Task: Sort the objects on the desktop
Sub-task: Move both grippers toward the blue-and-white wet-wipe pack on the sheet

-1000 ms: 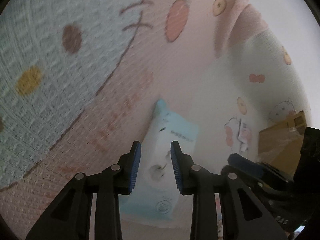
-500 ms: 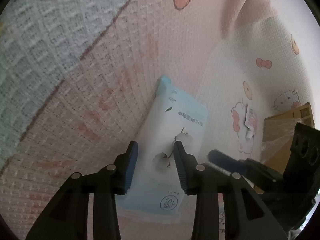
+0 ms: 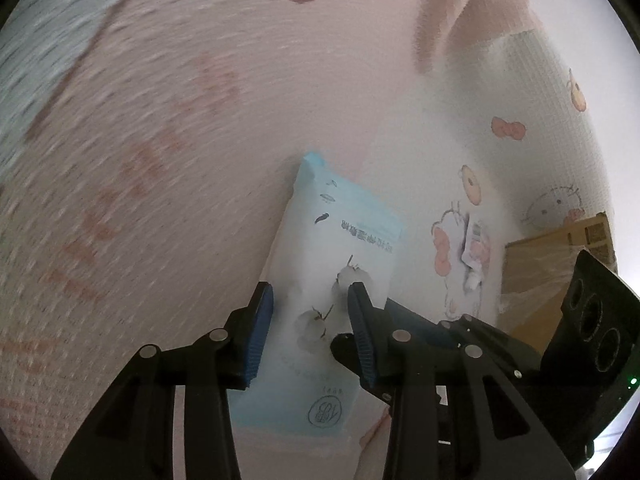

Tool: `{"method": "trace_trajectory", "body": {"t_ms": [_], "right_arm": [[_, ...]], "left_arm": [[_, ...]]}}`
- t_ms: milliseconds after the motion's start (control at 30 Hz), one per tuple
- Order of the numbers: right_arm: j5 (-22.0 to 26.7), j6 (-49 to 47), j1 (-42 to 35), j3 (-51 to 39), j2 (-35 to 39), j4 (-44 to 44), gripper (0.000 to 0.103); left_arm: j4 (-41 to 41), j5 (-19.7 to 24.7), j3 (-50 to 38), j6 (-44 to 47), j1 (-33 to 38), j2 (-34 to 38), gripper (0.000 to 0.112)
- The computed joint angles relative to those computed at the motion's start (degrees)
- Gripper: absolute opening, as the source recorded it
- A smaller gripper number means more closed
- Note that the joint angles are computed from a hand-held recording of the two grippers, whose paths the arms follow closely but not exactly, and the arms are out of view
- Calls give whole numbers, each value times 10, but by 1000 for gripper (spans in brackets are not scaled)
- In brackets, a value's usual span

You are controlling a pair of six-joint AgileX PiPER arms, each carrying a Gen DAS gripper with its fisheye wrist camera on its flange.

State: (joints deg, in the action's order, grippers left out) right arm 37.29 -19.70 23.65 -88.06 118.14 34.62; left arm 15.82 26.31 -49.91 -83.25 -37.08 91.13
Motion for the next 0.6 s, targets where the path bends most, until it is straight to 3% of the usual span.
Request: {"method": "trace_trajectory", "body": {"t_ms": [167, 300, 433, 600], "right_arm": [[-2, -6, -29, -13, 15, 20, 32], [-14, 29, -48, -16, 15, 1, 32], [-37, 125, -44, -27, 12, -108, 32], [-44, 260, -35, -32, 1, -264, 32]], "left_arm": [[-10, 23, -67, 67, 9, 52, 42], [-71, -14, -99, 146, 38, 85, 42], [-131, -43, -127, 199, 59, 115, 41], [-132, -31, -150, 183, 63, 129, 41]]}}
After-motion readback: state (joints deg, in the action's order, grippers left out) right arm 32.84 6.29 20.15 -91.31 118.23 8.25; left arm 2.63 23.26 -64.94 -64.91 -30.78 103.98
